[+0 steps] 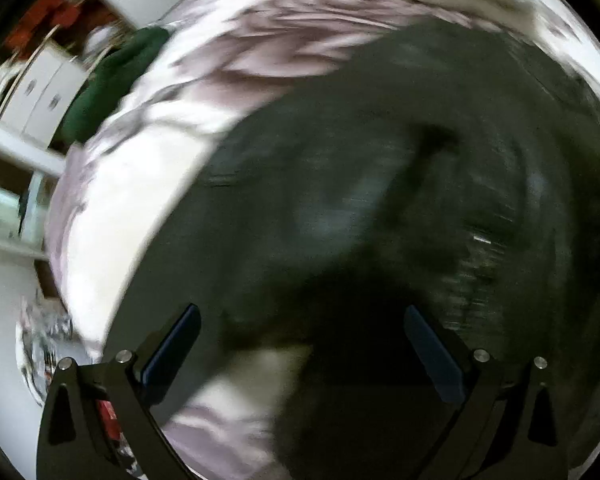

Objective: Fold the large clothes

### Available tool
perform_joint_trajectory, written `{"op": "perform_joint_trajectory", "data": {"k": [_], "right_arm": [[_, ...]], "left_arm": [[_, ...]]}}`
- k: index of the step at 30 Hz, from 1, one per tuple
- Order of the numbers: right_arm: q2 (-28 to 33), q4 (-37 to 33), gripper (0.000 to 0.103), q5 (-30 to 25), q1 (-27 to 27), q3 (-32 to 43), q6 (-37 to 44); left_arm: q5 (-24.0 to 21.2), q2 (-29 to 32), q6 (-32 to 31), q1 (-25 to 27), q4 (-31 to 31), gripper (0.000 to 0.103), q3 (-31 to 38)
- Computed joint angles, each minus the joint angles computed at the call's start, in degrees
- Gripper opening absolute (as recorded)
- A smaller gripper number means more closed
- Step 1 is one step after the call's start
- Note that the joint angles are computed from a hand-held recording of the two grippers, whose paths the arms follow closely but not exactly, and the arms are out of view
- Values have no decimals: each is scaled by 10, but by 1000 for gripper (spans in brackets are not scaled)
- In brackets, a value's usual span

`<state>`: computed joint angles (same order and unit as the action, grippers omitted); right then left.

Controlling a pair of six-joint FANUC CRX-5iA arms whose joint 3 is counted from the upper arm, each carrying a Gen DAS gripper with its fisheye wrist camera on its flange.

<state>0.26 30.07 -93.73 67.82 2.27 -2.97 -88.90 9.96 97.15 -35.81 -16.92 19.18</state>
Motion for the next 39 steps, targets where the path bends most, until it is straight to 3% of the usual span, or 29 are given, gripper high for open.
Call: {"op": "perform_joint_trajectory", "data": {"k": [3, 5, 8, 10, 11, 12, 13, 14, 16, 21, 24, 26, 27, 28, 29, 31, 39], "right_arm": [[133, -71, 5, 38, -57, 102, 151], [201, -110, 6, 25, -73, 160, 207], [257, -166, 12, -6, -86, 223, 193], [219, -182, 13, 40, -89, 188, 129], [176, -190, 20, 90, -89, 146, 78], [135, -192, 33, 143, -86, 103, 37], [90, -187, 62, 203, -81, 58, -11], [45, -166, 71, 259, -68, 8, -81], [6, -143, 71, 290, -49, -32, -150], [-36, -146, 71, 267, -9, -72, -269], [-54, -149, 71, 298, 0, -108, -337], [-58, -156, 71, 306, -4, -119, -347], [-55, -167, 71, 305, -22, -114, -325], [-48, -170, 71, 300, -24, -106, -317], [-40, -175, 71, 293, -30, -94, -302], [-22, -185, 71, 266, -33, -65, -273], [13, -169, 71, 235, -38, -10, -243]], "left_arm": [[-2, -19, -11, 60, -3, 103, -7], [-7, -31, -18, 94, -10, 103, -11], [-12, -50, -33, 157, -1, 103, -23], [-17, -60, -42, 213, 28, 103, -36], [-20, -67, -43, 245, 44, 103, -46], [-21, -73, -42, 271, 59, 103, -58], [-26, -76, -43, 303, 79, 103, -69], [-30, -78, -46, 337, 105, 103, -85], [-31, -82, -48, 392, 147, 103, -121], [-5, -75, -82, 491, 295, 102, -233], [28, -85, -105, 493, 327, 92, -271], [51, -102, -110, 478, 316, 83, -276], [59, -110, -109, 472, 308, 67, -274], [64, -117, -107, 465, 292, 36, -267], [64, -121, -111, 462, 288, 30, -260], [65, -125, -126, 474, 313, 7, -256], [107, -80, -165, 507, 422, 6, -153]]}}
